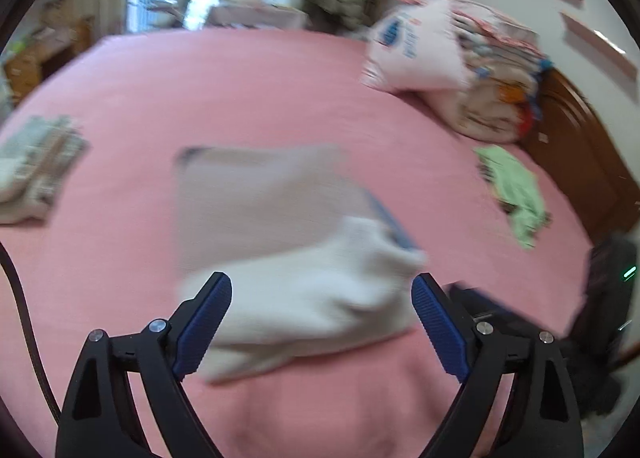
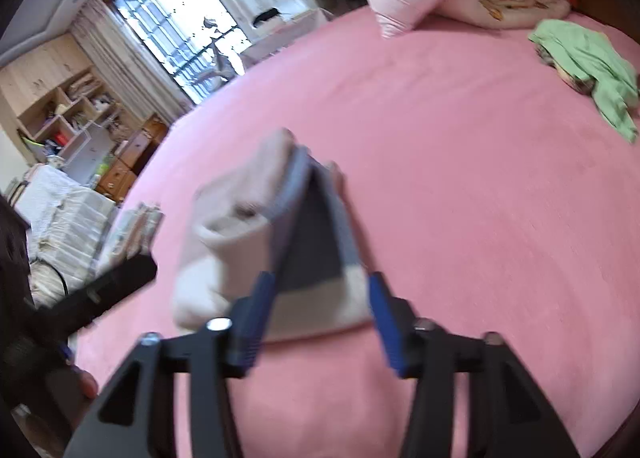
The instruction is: Fold small clothes
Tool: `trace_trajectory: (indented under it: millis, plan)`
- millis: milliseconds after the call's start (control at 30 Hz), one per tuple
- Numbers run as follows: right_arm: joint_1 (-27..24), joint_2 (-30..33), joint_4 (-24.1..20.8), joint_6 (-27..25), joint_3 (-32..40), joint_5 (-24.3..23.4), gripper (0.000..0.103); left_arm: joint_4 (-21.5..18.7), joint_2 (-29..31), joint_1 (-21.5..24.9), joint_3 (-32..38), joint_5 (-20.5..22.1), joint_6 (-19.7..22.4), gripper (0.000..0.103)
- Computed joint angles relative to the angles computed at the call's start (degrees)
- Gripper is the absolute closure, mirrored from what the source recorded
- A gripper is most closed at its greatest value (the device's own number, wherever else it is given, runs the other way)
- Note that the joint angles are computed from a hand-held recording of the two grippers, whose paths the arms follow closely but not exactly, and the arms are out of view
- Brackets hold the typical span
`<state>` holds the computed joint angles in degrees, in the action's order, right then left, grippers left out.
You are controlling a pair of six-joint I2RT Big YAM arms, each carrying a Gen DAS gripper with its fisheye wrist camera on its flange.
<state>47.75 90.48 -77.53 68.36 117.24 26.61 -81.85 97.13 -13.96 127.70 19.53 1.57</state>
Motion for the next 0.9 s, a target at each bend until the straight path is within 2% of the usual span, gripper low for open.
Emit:
trace_trajectory:
  millis: [67, 133, 267, 400, 433, 467, 533, 567, 700, 767, 833, 900]
  plan:
    - [-0.56, 0.65, 1.31, -1.98, 1.53, -1.34, 0.032, 1.50, -0.04, 1.46, -0.82, -3.27, -0.65, 0.012]
    - [-2.01, 3.29, 0.95, -4.83, 5.46, -3.95, 0.030, 1.21, 0.96, 2.81, -0.60, -5.75, -2.04, 0.012]
    - [-4.86, 9.57, -2.99, -8.24, 13.96, -10.19, 0.030, -1.18, 3.36, 5.00, 0.11, -5.65, -3.71, 0.012]
    - [-6.99, 13.90, -5.90, -8.93, 18.80, -15.57, 0.030, -0.79, 2.98, 4.97, -2.79, -6.55, -3.05, 0.012]
    - [-7.40, 14.45, -6.31, -9.33, 19.03, -16.75, 0.031, -0.79, 2.88, 4.67, -3.34, -6.90, -2.68, 0.012]
    - [-7.61, 14.48, -6.55, -9.31, 18.54, -17.15, 0.050, -0.80, 2.91, 4.49, -3.66, -7.03, -2.33, 0.012]
    - [-7.95, 13.31, -7.18, -8.51, 16.20, -17.49, 0.072, -1.05, 3.24, 3.78, -3.85, -7.49, -1.99, 0.012]
    - [-8.10, 10.88, -4.51, -7.62, 12.26, -18.09, 0.074, -1.11, 3.25, 3.57, -4.11, -7.50, -1.93, 0.012]
    - [-7.39, 3.67, 1.09, -4.28, 1.68, -18.04, 0.076, -0.53, 2.57, 3.01, -5.92, -6.08, -1.21, 0.012]
    - [-6.74, 0.98, 4.01, -3.05, -3.53, -17.14, 0.077, 0.67, 1.80, 2.55, -7.47, -6.35, -0.77, 0.010]
    - [-7.09, -0.07, 5.38, -0.45, -8.55, -18.80, 0.076, 0.74, 1.46, 1.98, -8.94, -6.98, -0.53, 0.009]
    - [-7.07, -2.40, 10.77, 1.23, -15.17, -18.90, 0.076, 0.31, 1.31, 1.62, -10.17, -6.47, -0.59, 0.008]
